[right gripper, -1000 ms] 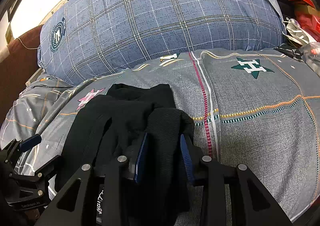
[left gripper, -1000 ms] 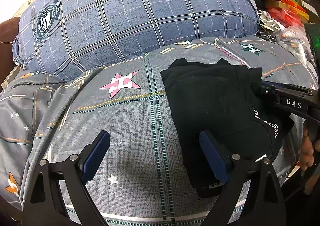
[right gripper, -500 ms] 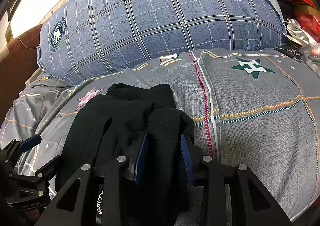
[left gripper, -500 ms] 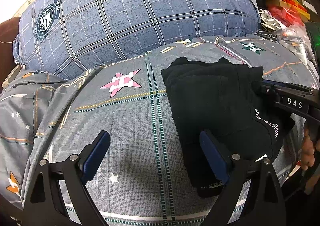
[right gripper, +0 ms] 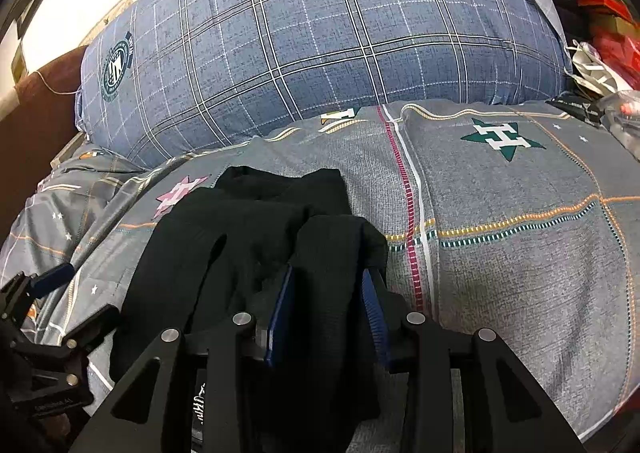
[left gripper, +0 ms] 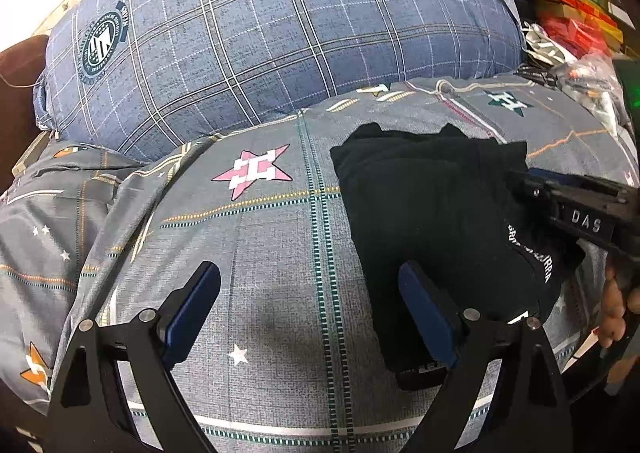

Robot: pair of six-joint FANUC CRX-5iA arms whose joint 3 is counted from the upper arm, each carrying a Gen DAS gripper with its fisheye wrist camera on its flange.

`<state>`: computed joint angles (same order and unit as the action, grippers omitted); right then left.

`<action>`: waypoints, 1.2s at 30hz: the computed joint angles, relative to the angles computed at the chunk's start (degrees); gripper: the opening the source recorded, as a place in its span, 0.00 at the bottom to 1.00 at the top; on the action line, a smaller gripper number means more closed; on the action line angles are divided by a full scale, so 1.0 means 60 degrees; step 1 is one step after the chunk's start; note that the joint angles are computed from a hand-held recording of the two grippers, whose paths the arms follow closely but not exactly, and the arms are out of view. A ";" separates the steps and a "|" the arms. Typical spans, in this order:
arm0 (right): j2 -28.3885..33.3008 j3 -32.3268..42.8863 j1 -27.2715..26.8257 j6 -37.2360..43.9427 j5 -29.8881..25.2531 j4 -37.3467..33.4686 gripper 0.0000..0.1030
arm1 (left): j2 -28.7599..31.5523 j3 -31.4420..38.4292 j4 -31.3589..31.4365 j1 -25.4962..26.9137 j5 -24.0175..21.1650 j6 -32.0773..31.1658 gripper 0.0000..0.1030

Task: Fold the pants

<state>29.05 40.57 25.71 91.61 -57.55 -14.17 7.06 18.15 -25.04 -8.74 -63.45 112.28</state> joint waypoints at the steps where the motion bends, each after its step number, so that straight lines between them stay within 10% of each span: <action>1: -0.0015 -0.0034 0.0028 -0.0018 0.0040 0.0078 0.36 | -0.0009 0.0011 -0.0023 0.0005 0.0000 0.0008 0.90; 24: -0.0234 -0.0459 0.0332 0.0240 0.0382 0.0651 0.42 | 0.0047 0.0104 0.0088 0.0116 -0.0093 0.0039 0.90; 36: 0.0156 0.0645 -0.0979 -0.0352 -0.0248 -0.1213 0.44 | 0.0207 0.0092 0.1680 0.0962 -0.0042 -0.0865 0.90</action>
